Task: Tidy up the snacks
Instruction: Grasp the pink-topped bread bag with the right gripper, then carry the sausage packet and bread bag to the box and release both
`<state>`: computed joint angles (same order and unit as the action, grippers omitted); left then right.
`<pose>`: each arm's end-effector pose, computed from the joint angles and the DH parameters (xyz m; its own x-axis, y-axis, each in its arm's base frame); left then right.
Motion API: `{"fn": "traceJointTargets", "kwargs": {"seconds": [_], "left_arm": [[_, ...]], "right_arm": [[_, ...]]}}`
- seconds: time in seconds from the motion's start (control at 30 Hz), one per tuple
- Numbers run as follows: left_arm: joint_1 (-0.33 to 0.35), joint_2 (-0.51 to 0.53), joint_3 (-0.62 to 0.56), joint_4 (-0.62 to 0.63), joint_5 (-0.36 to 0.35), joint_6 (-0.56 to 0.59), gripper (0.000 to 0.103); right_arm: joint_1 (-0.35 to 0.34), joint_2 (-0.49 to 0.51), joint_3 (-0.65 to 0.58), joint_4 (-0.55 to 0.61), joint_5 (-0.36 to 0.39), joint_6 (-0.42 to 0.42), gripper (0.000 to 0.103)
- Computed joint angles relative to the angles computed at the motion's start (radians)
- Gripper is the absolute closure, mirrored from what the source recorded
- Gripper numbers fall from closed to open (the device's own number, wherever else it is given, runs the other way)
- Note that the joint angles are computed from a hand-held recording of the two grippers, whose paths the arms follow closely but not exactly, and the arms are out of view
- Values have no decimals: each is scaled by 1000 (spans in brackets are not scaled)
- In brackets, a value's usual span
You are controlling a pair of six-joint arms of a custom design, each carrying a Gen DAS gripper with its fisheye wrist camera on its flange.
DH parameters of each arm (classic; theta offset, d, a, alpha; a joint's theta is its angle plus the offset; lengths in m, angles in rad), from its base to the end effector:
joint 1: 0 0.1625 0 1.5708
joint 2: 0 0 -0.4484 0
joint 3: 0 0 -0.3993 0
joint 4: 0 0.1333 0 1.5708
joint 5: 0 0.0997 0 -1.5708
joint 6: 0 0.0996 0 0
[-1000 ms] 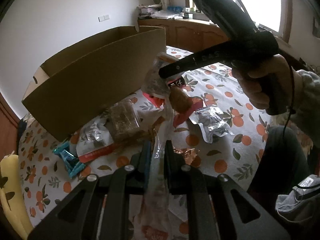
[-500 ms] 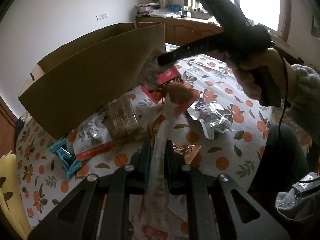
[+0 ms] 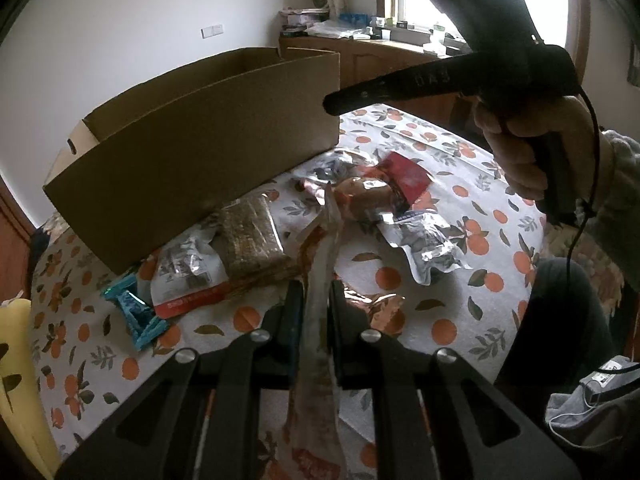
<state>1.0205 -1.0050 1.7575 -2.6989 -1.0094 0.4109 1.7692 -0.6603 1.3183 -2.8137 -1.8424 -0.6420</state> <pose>-0.1840 -0.6562 0.2263 -0.5608 0.5700 -0.6006 0.7750 0.6166 -0.1385 0.2634 -0.7694 0.1684 -0.6814 -0.5252 0.5098 -0.7146 0.6279 -0.3082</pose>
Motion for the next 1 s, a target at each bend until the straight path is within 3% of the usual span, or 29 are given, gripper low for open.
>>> {"fn": "traceJointTargets", "kwargs": {"seconds": [0.07,0.1,0.13,0.17,0.2,0.37,0.43,0.57,0.83,0.9,0.93,1.0], "left_arm": [[-1,-5,3,2,-5,0,93],[-2,-7,4,2,-6,1,93],[-3,-9,6,2,-7,3,93],[-4,-11,7,3,-10,3,93],[-4,-13,9,1,-13,4,93],[2,-14,11,-5,-16,6,93],[6,-14,8,-2,-18,1,93],[9,-15,6,-9,-16,-3,93],[12,-25,5,-13,-25,-13,93],[13,-25,5,-20,-26,-19,93],[13,-25,7,-24,-27,-22,93],[12,-28,11,-35,-31,-23,93]], "right_arm": [[-8,0,-5,-14,-6,19,97],[-12,2,-11,-7,-12,18,89],[-16,7,-21,11,-28,11,71],[-18,10,-26,21,-39,8,62],[-21,12,-27,30,-57,8,60],[-38,-11,-1,160,-14,-34,60],[-30,-8,12,172,-43,-82,59],[-24,1,13,202,-68,-112,48],[-18,23,-8,264,-115,-139,47],[-16,35,-19,262,-137,-134,52],[-17,37,-25,272,-137,-128,61],[-16,33,-25,284,-128,-134,63]]}}
